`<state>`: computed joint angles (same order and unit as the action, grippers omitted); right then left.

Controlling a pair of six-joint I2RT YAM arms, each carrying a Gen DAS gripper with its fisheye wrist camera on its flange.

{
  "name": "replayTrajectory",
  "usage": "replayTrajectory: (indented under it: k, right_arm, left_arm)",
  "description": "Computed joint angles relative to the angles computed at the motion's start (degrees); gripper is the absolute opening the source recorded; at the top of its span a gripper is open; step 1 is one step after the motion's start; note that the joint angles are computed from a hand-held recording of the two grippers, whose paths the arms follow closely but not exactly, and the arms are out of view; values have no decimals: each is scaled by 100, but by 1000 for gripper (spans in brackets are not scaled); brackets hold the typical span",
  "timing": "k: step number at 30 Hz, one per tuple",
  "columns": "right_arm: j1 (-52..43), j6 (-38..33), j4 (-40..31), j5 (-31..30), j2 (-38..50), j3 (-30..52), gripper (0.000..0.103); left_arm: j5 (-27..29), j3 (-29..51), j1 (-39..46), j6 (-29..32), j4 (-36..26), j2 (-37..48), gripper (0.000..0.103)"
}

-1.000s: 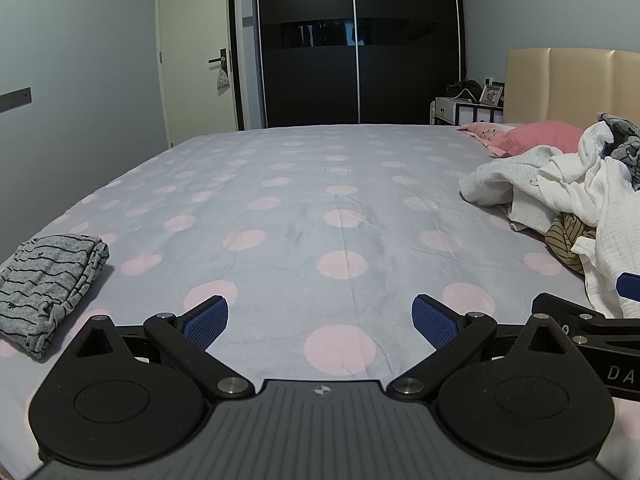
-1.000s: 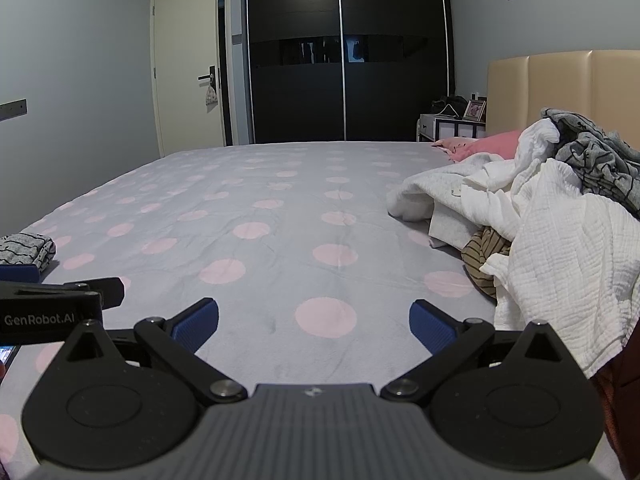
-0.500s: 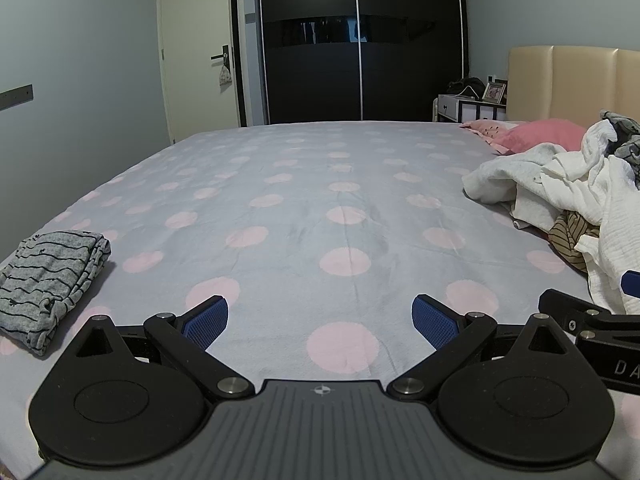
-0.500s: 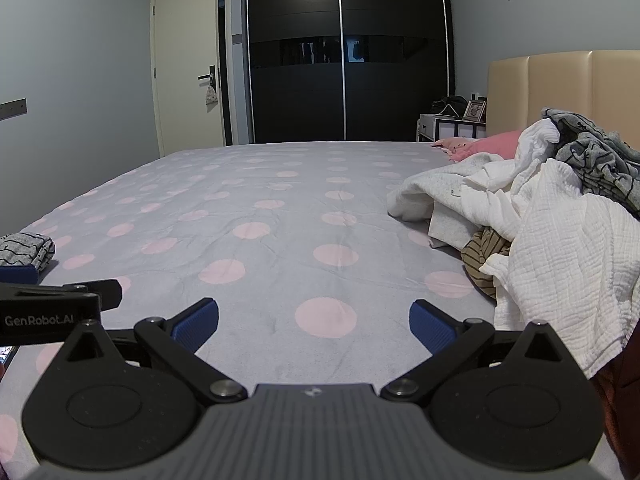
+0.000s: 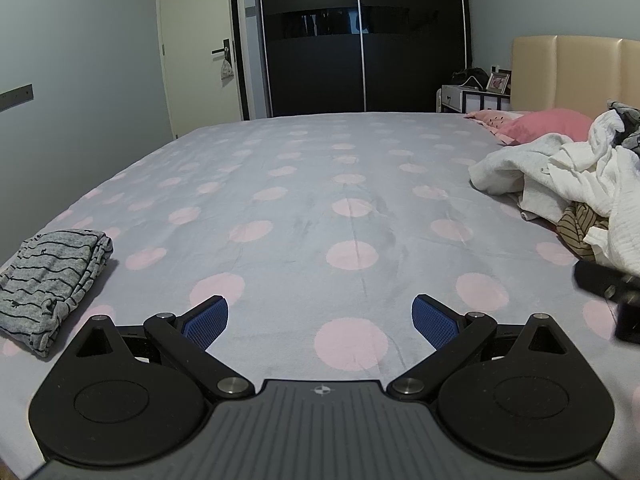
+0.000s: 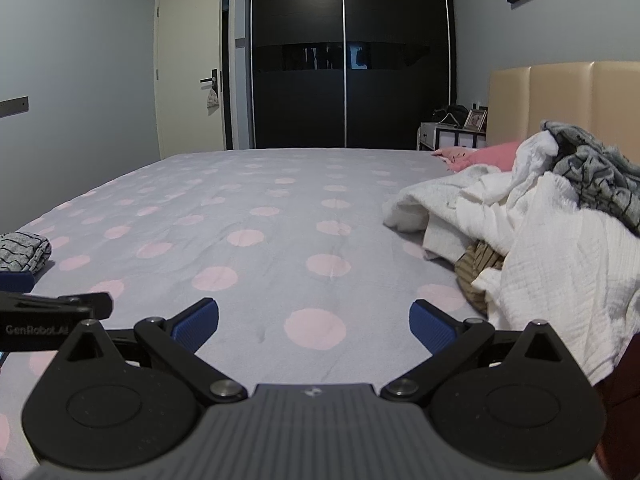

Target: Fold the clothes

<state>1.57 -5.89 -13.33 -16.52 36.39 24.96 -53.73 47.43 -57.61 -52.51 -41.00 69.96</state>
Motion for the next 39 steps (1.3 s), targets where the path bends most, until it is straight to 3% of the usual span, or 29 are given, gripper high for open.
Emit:
replayTrajectory:
  k: [9,19,33,36,39]
  right_arm:
    - [-1034,-520,30,-502,889,726,103]
    - [-2003,-1131,-63,-957,2563,2252,102]
    - [-3074,-1527,972,-171,5618,4780,101]
    - [-3118,-1526,855,-78,6292,5527,90]
    - [-3108,-1505,618,-70,6854,6204,89]
  left_arm:
    - [252,61,344,396,202,21,101]
    - [535,22,594,600,400,138,101]
    - [930,96,1168,880,713,598,101]
    - [997,162,1269,966,747,755,101]
    - [1042,232,1344,1025,769,903,101]
